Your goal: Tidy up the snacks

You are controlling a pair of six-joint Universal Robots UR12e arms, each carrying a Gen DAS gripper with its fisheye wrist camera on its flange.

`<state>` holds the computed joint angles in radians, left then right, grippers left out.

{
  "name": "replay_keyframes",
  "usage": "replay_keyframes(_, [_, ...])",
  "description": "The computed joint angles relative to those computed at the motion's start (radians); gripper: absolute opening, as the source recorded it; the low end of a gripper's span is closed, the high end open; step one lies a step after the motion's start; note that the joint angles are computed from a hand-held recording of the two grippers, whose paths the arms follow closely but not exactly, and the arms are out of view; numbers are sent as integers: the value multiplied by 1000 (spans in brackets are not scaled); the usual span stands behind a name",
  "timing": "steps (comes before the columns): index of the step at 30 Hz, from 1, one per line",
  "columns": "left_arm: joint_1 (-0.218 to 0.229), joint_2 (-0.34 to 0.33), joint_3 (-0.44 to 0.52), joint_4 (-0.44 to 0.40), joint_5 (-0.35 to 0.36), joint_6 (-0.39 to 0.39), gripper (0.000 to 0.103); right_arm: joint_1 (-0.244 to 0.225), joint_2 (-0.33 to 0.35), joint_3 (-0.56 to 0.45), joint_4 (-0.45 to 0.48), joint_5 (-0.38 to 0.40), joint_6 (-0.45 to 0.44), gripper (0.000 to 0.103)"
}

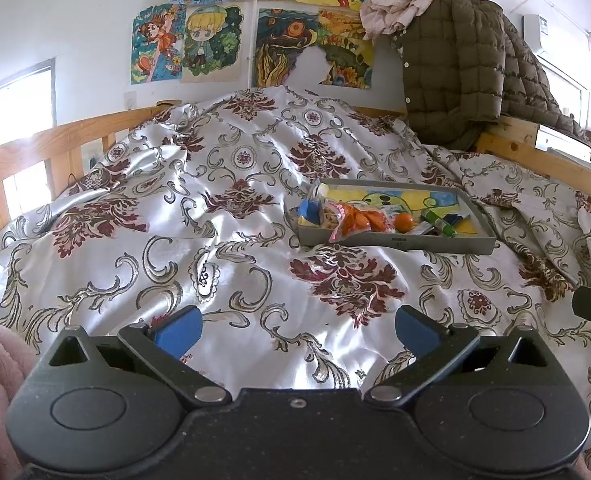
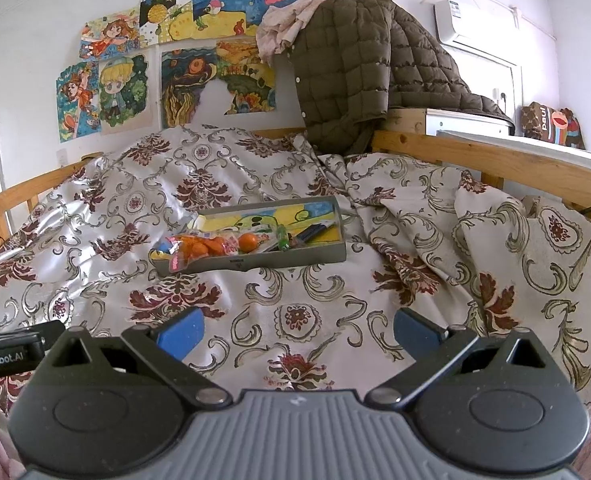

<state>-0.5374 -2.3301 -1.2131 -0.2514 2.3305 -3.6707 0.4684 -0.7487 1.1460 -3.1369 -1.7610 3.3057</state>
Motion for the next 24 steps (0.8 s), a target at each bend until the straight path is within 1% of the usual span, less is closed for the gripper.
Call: replay_keyframes(24, [0, 2, -3, -2, -2, 3, 102, -1, -2, 2, 6, 1, -2, 103])
